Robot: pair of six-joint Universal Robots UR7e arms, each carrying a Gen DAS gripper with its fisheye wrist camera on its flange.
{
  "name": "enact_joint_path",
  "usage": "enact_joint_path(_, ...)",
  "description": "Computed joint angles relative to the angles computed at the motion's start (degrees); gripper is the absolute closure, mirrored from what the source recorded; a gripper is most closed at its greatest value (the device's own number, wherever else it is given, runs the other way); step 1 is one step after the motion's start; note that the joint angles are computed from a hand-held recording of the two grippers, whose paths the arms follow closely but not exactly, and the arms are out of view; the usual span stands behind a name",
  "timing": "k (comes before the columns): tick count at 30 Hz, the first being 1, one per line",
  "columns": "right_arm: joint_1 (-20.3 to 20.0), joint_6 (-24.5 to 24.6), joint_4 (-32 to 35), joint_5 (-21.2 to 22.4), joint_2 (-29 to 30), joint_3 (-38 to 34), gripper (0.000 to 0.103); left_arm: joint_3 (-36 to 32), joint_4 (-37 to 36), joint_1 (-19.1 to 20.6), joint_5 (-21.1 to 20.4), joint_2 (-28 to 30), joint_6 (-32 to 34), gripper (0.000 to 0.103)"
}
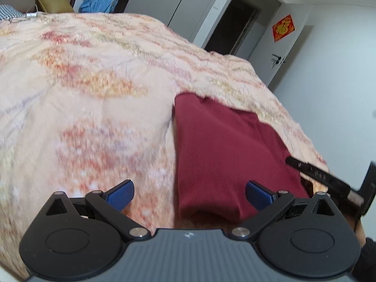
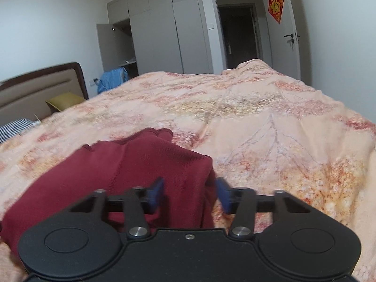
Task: Fold small clothes
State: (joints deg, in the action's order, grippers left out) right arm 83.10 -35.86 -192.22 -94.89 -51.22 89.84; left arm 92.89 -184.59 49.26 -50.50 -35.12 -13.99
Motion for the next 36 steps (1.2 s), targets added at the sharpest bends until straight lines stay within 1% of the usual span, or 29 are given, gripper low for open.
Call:
enact_joint_path(2,-0.08,0.71,1.53,0.24,-0.17,-0.26,0.030,-1.90,1.31,0.42,0.30,0.34,1.29,0.000)
enact_joint_path(5,-0.24,1.90,3.11,0.25,0.02,-0.82,0.026,-5.68,4.96,1.48,-0.42,1.28,3.52,0.000)
enact_joint_path(8,-0.80,3.38,4.60,1.57,-0.03,-0.96,0.020,-9.96,10.70,2.78,-2.18,2.49,4.91,0.000)
enact_joint_path(13,-2.02,6.68,6.11,3.90,-0.16,-0.84,0.016,-15.02,16.82,4.86,-6.76,4.32,5.22,0.000)
enact_joint_path(16,-2.61,8.06,6.37,5.23,-0.27,-0.61,0.016,-16.68,18.18,5.33,-7.85,5.25,5.87,0.000)
enact_joint_path(19,-2.82,8.33,6.60,5.86,-0.35,-0.47,0.016,-17.69,19.05,5.60,-8.55,5.82,6.16,0.000)
enact_joint_path(21,-2.93,8.21,7.10,6.56,-0.53,-0.36,0.021,-18.19,19.57,5.77,-8.99,6.03,6.25,0.000)
enact_joint_path(23,-3.04,8.08,8.36,7.63,-0.84,-0.29,0.035,-18.50,19.88,5.87,-9.34,6.13,6.37,0.000)
enact_joint_path(25,-2.74,8.02,8.55,7.32,-0.89,-0.31,0.040,-18.75,20.33,5.90,-9.50,6.12,6.32,0.000)
enact_joint_path(26,-2.64,7.77,8.48,7.34,-0.94,-0.22,0.047,-18.78,20.41,5.91,-9.60,6.09,6.29,0.000)
enact_joint_path(27,-2.55,7.57,8.41,7.36,-0.98,-0.16,0.051,-19.07,20.69,5.94,-9.81,6.19,6.33,0.000)
enact_joint_path(29,-2.24,7.13,7.77,6.88,-1.00,0.08,0.064,-19.07,20.65,6.01,-10.62,6.08,6.73,0.004)
enact_joint_path(30,-2.05,6.70,7.19,6.45,-0.93,0.21,0.068,-19.21,20.67,6.15,-11.56,6.08,6.90,0.012)
enact_joint_path(31,-1.84,6.18,6.53,5.90,-0.86,0.33,0.073,-19.21,20.65,6.35,-12.90,5.96,6.86,0.021)
enact_joint_path(32,-1.65,5.68,6.03,5.57,-0.86,0.49,0.078,-19.16,20.57,6.48,-13.93,5.82,6.57,0.024)
enact_joint_path(33,-1.49,5.14,5.45,5.35,-0.78,0.60,0.079,-19.19,20.62,6.48,-14.22,5.77,6.28,0.027)
enact_joint_path(35,-1.01,3.65,4.28,4.56,-0.66,0.92,0.083,-19.29,20.62,6.20,-13.44,5.85,6.62,0.031)
enact_joint_path(36,-0.72,2.63,3.64,4.03,-0.57,1.07,0.083,-19.23,20.47,6.08,-13.18,5.86,6.86,0.035)
